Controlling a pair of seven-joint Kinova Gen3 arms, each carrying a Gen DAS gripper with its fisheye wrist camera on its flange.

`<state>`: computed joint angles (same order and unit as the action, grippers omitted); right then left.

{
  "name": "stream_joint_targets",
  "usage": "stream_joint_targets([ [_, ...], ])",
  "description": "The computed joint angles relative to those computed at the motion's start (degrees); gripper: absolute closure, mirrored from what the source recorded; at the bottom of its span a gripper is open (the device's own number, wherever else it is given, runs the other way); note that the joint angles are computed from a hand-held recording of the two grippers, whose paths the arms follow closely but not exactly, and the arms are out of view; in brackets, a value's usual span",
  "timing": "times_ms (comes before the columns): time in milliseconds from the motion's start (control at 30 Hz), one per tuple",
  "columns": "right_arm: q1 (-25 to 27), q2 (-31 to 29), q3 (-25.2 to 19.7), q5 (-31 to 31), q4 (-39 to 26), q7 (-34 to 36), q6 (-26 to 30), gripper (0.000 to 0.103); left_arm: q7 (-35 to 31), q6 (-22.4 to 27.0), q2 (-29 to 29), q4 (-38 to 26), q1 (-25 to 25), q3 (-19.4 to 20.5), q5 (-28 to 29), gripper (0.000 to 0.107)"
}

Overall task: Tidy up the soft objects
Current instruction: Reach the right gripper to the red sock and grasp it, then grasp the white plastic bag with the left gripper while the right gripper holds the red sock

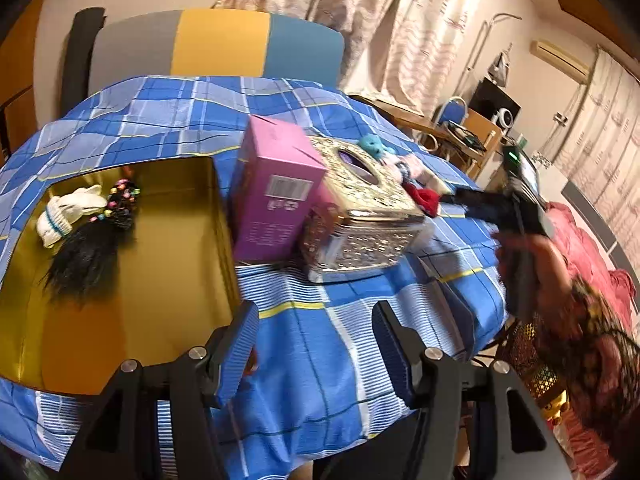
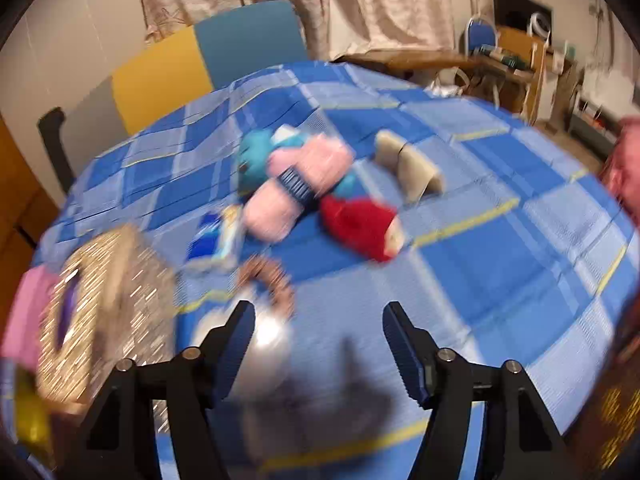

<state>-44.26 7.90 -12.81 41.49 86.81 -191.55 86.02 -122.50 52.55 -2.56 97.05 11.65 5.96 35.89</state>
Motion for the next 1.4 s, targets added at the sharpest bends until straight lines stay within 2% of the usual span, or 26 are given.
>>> stream_joint_targets([
  [67,1.3,0.6,2.1,-0.2,-0.8,4.6,1.0,0.021,-1.0,0.5,0.5,-0.3,2.5,-1.9,0.3,0.048],
  [167,8.8,0.5,0.7,-2.2,-0.8,11.5,-1.7,0.02,-0.9,1.8,1.6,-1.5,9.6,-8.0,0.2,0.048],
  [233,14.1,2.0,-1.4,-4.3,-1.6,16.2,-3.2,0.019,0.0,2.3,2.2,-2.4,10.5,-7.8,-1.0,0.048],
  [300,19.4,4.0,-5.4,-5.1,-2.4,20.9,-3.6,0.019,1.3,1.5,2.7,-2.8,11.0,-6.8,-2.6,0.048],
  [367,21.8,6.2,-7.3,-6.2,-4.1,25.5,-2.0,0.02,1.9,0.8,3.0,-3.2,12.5,-7.1,-3.4,0.048],
  [400,22.0,6.6,-6.6,-7.3,-4.2,27.9,-2.0,0.021,1.9,0.6,3.2,-3.4,13.0,-6.9,-3.8,0.048],
  [467,19.9,5.8,-2.3,-10.2,-3.0,30.6,-4.9,0.04,2.6,0.0,3.6,-3.9,14.3,-6.9,-4.8,0.048],
  [533,16.7,4.2,2.5,-12.6,-1.2,31.2,-7.1,0.052,2.9,-0.1,4.3,-4.3,15.7,-7.0,-5.3,0.048],
  [567,14.6,3.9,4.7,-12.9,-0.7,31.2,-7.0,0.065,3.3,0.2,4.8,-4.9,16.1,-6.7,-5.7,0.048],
  [633,13.6,0.6,6.5,-15.1,1.8,30.8,-9.5,0.072,5.2,1.4,6.0,-6.7,17.8,-6.6,-7.1,0.048],
  [667,14.7,-1.6,6.1,-17.2,3.3,30.3,-11.5,0.075,5.9,1.5,6.5,-7.4,18.0,-5.8,-7.8,0.048],
  [767,16.2,-6.2,4.5,-20.6,6.0,28.9,-13.4,0.076,7.7,1.9,7.9,-10.1,19.1,-3.7,-9.6,0.048],
  [900,16.3,-11.5,0.6,-21.0,9.3,24.7,-12.6,0.076,12.3,2.4,10.7,-15.0,21.2,-0.4,-14.0,0.048],
  [1000,18.5,-17.2,-0.9,-22.7,14.8,21.1,-17.6,0.076,16.6,6.1,14.9,-22.5,20.6,5.3,-17.9,0.048],
  [1067,20.3,-20.0,-2.2,-22.2,18.3,18.6,-20.5,0.076,20.9,7.5,18.5,-27.8,22.2,7.8,-21.6,0.048],
  [1133,22.4,-21.6,-1.9,-24.0,19.6,17.7,-21.9,0.076,24.2,8.7,21.9,-33.1,27.2,6.3,-26.3,0.048],
  [1233,25.0,-24.4,-2.0,-24.8,22.0,16.7,-26.6,0.076,26.7,11.5,27.7,-41.0,35.2,1.4,-33.3,0.048],
  [1400,28.8,-24.6,-5.9,-24.3,21.0,15.4,-25.6,0.076,28.5,18.4,38.0,-54.3,46.5,-9.1,-44.1,0.047],
])
